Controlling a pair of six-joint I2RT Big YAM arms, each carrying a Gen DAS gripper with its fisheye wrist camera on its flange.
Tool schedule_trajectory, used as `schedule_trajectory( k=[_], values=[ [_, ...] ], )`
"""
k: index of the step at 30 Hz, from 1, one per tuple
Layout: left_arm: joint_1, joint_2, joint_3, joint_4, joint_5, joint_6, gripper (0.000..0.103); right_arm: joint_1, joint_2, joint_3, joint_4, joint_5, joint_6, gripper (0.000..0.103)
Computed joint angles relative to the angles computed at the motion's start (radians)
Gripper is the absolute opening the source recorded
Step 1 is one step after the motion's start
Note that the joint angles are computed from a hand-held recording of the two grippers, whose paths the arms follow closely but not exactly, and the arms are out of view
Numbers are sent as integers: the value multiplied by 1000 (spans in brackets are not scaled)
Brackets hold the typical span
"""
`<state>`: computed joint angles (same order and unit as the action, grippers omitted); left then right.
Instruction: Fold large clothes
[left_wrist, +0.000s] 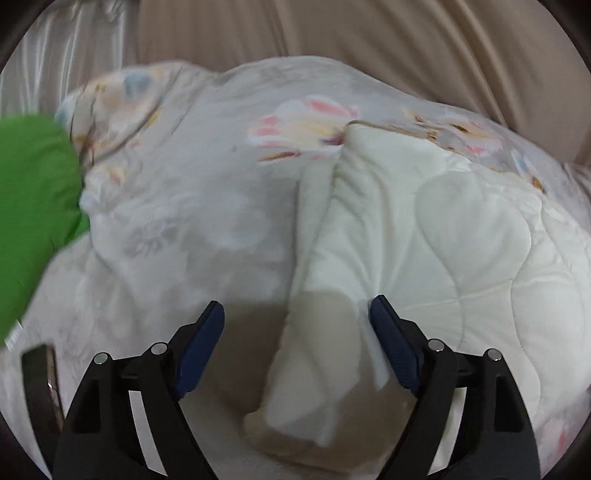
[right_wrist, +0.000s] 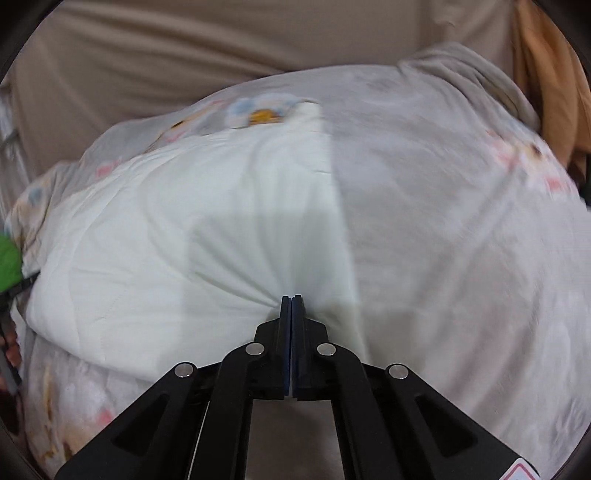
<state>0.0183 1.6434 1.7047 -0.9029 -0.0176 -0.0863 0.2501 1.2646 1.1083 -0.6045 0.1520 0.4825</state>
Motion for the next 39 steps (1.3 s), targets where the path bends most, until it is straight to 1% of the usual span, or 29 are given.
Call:
schedule_trajectory(
  k=[1, 2, 3, 4, 6, 8, 10, 12, 13, 14, 15, 16, 17, 18, 19, 20, 23, 24, 26, 28, 30, 32, 33, 34, 35, 36, 37, 38, 39],
  values=[
    [13, 8, 20, -25, 34, -31, 76, 3, 6, 18, -22, 12, 4, 0],
    [16, 15, 42, -42, 46, -46, 74, 10, 16, 46, -46, 34, 3, 0],
    [8, 20, 66, -47, 34, -39, 68, 20, 24, 71, -57, 64, -8, 0],
    [-3, 21, 81, -41, 23, -32, 68, 30, 36, 109, -53, 89, -39, 0],
    [-31, 32, 137, -29, 35, -13, 68, 30, 65, 177, -48, 109, -81, 0],
    [-62, 77, 233, -31, 41, 7, 68, 20, 123, 265, -48, 106, -114, 0],
    [-95, 132, 324, -44, -1, 20, 69, 6, 202, 367, -80, 98, -110, 0],
    [-107, 229, 465, -103, -25, 31, 69, -12, 282, 454, -117, 100, -103, 0],
    [-107, 282, 538, -144, -36, 32, 69, -22, 327, 500, -145, 109, -97, 0],
    [-101, 359, 647, -214, -37, 22, 69, -35, 367, 538, -173, 108, -88, 0],
    [-94, 408, 713, -260, -36, 11, 69, -46, 394, 560, -193, 105, -76, 0],
    [-87, 481, 814, -327, -39, -6, 69, -62, 423, 577, -210, 91, -64, 0],
    [-79, 530, 875, -371, -39, -17, 70, -74, 436, 574, -208, 67, -54, 0],
    [-72, 547, 887, -386, -20, -34, 71, -86, 443, 569, -198, 33, -46, 0],
    [-59, 565, 901, -395, 28, -61, 72, -93, 448, 567, -192, 11, -39, 0],
    [-55, 556, 874, -375, 42, -72, 73, -90, 451, 570, -194, 16, -41, 0],
    [-65, 546, 825, -331, 12, -68, 78, -79, 460, 564, -177, 48, -55, 0],
    [-69, 545, 817, -322, -1, -65, 79, -75, 459, 559, -169, 64, -59, 0],
    [-69, 557, 833, -331, -1, -64, 80, -70, 458, 554, -162, 82, -70, 0],
    [-64, 566, 848, -341, 18, -75, 81, -76, 456, 551, -157, 65, -68, 0],
    [-61, 570, 861, -346, 25, -78, 81, -90, 448, 545, -148, 28, -62, 0],
    [-53, 554, 852, -340, 40, -89, 77, -91, 429, 543, -161, 25, -36, 0],
    [-47, 518, 811, -320, 44, -98, 76, -85, 407, 533, -164, 37, -26, 4],
    [-41, 466, 745, -283, 52, -104, 76, -73, 370, 509, -147, 28, -27, 10],
    [-35, 421, 691, -252, 65, -106, 76, -55, 339, 492, -131, 21, -36, 11],
    [-28, 366, 626, -221, 83, -102, 80, -33, 320, 489, -130, 18, -55, 11],
    [-22, 325, 579, -203, 97, -98, 85, -4, 305, 491, -134, 23, -80, 11],
    [-15, 269, 512, -179, 114, -93, 88, 25, 296, 495, -136, 24, -105, 11],
    [-13, 234, 468, -168, 118, -88, 90, 52, 295, 505, -142, 13, -127, 11]
  ],
)
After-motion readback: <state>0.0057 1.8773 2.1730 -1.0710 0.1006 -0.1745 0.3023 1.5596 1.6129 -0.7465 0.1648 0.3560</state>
